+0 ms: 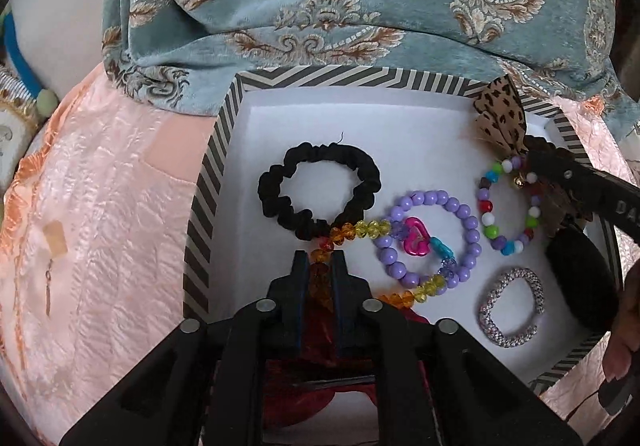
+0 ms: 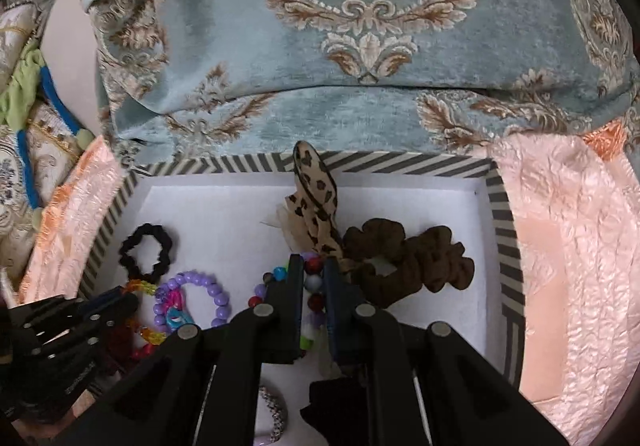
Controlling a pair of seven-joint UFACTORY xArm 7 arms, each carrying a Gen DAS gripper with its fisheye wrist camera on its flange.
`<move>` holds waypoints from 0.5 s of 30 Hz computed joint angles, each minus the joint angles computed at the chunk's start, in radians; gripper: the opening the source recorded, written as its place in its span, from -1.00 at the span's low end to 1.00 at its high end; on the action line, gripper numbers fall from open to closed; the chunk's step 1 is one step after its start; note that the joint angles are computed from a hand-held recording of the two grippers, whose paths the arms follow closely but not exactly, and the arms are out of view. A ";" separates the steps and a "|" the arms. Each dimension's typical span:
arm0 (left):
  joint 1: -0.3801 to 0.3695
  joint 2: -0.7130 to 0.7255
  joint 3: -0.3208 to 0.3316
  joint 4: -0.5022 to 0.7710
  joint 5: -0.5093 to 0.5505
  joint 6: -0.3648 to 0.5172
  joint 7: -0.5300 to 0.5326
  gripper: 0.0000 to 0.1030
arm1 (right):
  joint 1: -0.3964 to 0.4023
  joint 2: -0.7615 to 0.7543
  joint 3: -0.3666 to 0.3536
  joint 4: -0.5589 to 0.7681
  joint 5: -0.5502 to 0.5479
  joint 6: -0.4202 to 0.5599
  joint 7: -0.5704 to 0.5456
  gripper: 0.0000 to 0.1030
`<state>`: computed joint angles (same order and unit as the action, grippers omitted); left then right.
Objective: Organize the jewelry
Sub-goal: 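Lower both bracelets into the tray and open both tools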
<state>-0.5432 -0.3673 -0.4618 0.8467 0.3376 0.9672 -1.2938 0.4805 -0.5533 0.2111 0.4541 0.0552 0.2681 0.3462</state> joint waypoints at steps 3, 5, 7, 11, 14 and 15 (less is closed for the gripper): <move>0.002 -0.005 -0.010 -0.001 0.016 0.000 -0.018 -0.93 | 0.007 -0.034 -0.008 -0.023 0.006 -0.024 0.004 -0.70; 0.001 -0.011 -0.010 -0.003 0.017 -0.004 -0.025 -0.84 | 0.018 -0.057 -0.017 -0.033 0.015 -0.027 0.002 -0.70; 0.000 -0.024 -0.009 -0.007 0.015 -0.009 -0.027 -0.83 | 0.028 -0.082 -0.021 -0.041 0.019 -0.023 -0.001 -0.70; 0.001 -0.057 -0.019 -0.007 0.011 0.003 -0.036 -0.82 | 0.022 -0.161 0.014 -0.067 0.002 0.015 0.013 -0.70; -0.001 -0.089 -0.042 -0.007 0.016 0.026 -0.039 -0.82 | 0.030 -0.234 0.043 -0.093 -0.013 0.049 0.034 -0.70; -0.006 -0.107 -0.052 -0.009 0.021 0.035 -0.036 -0.82 | 0.038 -0.274 0.054 -0.106 -0.018 0.070 0.043 -0.70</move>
<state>-0.5488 -0.4745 -0.5134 0.8376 0.3582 1.0020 -1.3303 0.5183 -0.8277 0.2650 0.3482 0.0375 0.3382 0.3892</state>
